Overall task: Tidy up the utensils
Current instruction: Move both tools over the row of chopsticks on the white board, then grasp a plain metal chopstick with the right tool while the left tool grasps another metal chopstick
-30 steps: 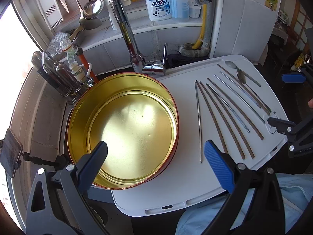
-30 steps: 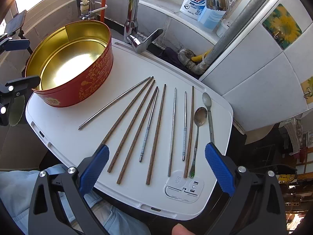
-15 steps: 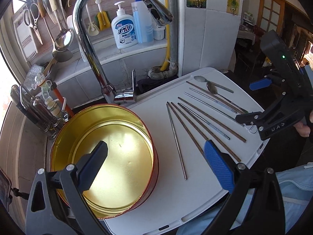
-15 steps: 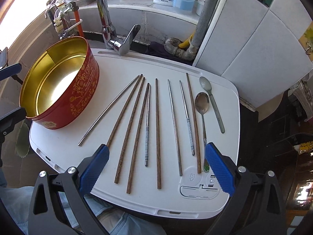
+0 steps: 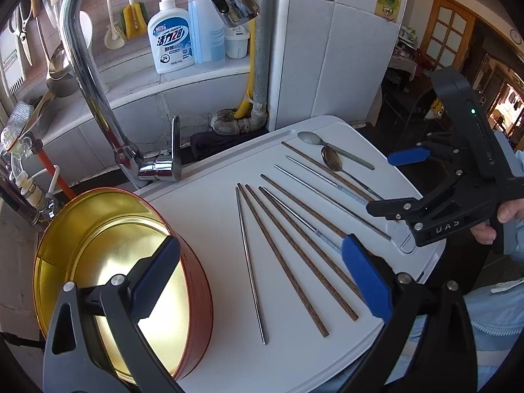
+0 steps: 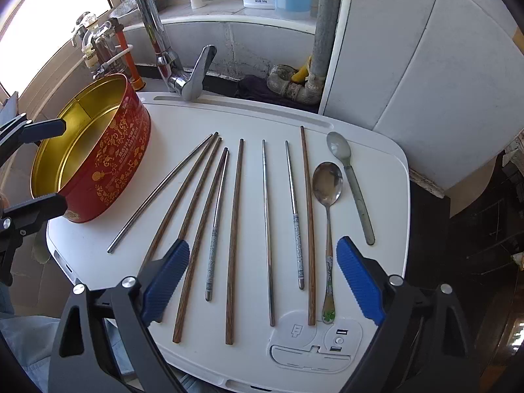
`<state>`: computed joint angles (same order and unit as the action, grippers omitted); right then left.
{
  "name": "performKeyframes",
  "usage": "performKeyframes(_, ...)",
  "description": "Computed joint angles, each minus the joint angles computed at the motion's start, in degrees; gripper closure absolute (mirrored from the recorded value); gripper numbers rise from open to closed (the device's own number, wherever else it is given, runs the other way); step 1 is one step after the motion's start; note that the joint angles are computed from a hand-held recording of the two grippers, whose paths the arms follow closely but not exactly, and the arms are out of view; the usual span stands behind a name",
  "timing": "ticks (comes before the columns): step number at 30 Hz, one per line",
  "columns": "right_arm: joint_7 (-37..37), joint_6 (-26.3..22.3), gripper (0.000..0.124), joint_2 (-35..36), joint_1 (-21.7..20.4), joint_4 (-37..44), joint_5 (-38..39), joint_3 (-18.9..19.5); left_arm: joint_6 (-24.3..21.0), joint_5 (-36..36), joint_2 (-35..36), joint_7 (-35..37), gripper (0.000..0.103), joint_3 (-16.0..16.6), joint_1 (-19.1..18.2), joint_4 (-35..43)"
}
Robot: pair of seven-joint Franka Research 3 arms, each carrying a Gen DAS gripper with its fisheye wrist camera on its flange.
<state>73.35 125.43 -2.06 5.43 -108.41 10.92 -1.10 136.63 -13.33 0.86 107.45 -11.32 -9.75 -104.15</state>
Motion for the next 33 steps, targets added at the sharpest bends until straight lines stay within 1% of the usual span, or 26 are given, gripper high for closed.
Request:
performKeyframes(1,-0.54,-0.69,0.051,0.87,-0.03,0.41,0.58,-0.09,0.06,0.95,0.94,-0.95,0.007,-0.11,-0.14,0.73)
performKeyframes(2,-0.78,-1.1,0.052,1.55,-0.06,0.58,0.9,-0.14,0.19,1.81,1.72,-1.54,0.009,-0.23,-0.23,1.3)
performKeyframes(3,-0.97,-0.83,0.055,1.93,-0.08,0.35,1.3,-0.18,1.19,3.17,2.25,-2.32,0.02,-0.39,-0.38,1.45)
performKeyframes(4,-1.23,-0.13,0.06,2.08,-0.1,-0.15,1.7,-0.19,1.67,5.06,2.85,-3.53,0.034,-0.48,-0.55,1.73)
performKeyframes(5,-1.76,0.63,0.066,2.16,-0.08,-0.62,1.94,-0.17,0.84,6.29,3.73,-4.19,0.041,-0.55,-0.58,2.63)
performKeyframes(6,-2.49,1.36,0.068,2.22,-0.04,-1.07,2.16,-0.14,-0.85,6.57,4.93,-4.43,0.048,-0.67,-0.49,4.06)
performKeyframes(7,-3.18,2.08,0.072,2.22,-0.01,-1.48,2.57,-0.11,-1.9,6.48,5.86,-4.52,0.048,-0.82,-0.35,5.0)
performKeyframes(8,-3.82,2.89,0.08,2.23,-0.01,-1.9,3.26,-0.11,-2.4,6.47,6.55,-4.56,0.048,-0.97,-0.22,5.47)
performKeyframes(10,-4.96,2.93,0.088,2.89,-0.1,-1.81,5.16,-0.2,-3.09,8.67,7.85,-5.64,0.048,-1.14,-0.47,6.23)
performKeyframes(11,-5.34,2.35,0.09,3.48,-0.16,-1.41,5.77,-0.23,-3.22,10.21,8.36,-6.5,0.048,-1.16,-0.7,6.49)
performKeyframes(13,-5.26,1.93,0.092,4.54,-0.15,-0.84,5.73,-0.19,-3.42,12.0,9.36,-7.6,0.048,-1.36,-0.97,7.06)
performKeyframes(15,-5.01,2.55,0.092,5.07,-0.04,-0.93,4.99,-0.12,-3.79,12.14,10.27,-7.5,0.048,-1.65,-0.84,7.69)
performKeyframes(18,-3.89,3.27,0.093,5.85,0.16,-0.7,3.25,-0.09,-4.32,14.91,11.77,-8.54,0.049,-1.59,-1.27,8.61)
performKeyframes(21,-4.37,2.99,0.096,6.41,0.2,-0.36,3.43,0.01,-5.26,15.62,12.93,-8.41,0.058,-1.77,-1.14,9.29)
performKeyframes(22,-4.54,3.29,0.096,6.38,0.27,-0.52,3.14,0.04,-5.41,15.61,13.17,-8.34,0.058,-1.83,-1.04,9.37)
performKeyframes(25,-4.17,4.42,0.096,6.44,0.57,-0.87,1.96,0.12,-4.24,16.87,13.28,-8.56,0.059,-1.77,-1.14,8.69)
performKeyframes(29,-3.47,4.17,0.098,7.24,0.73,-0.08,1.49,0.14,-3.65,18.62,13.64,-8.4,0.059,-1.8,-1.47,8.42)
performKeyframes(33,-3.19,4.67,0.099,7.21,0.96,-0.5,0.69,0.2,-2.01,22.05,13.77,-8.33,0.059,-1.57,-2.16,6.92)
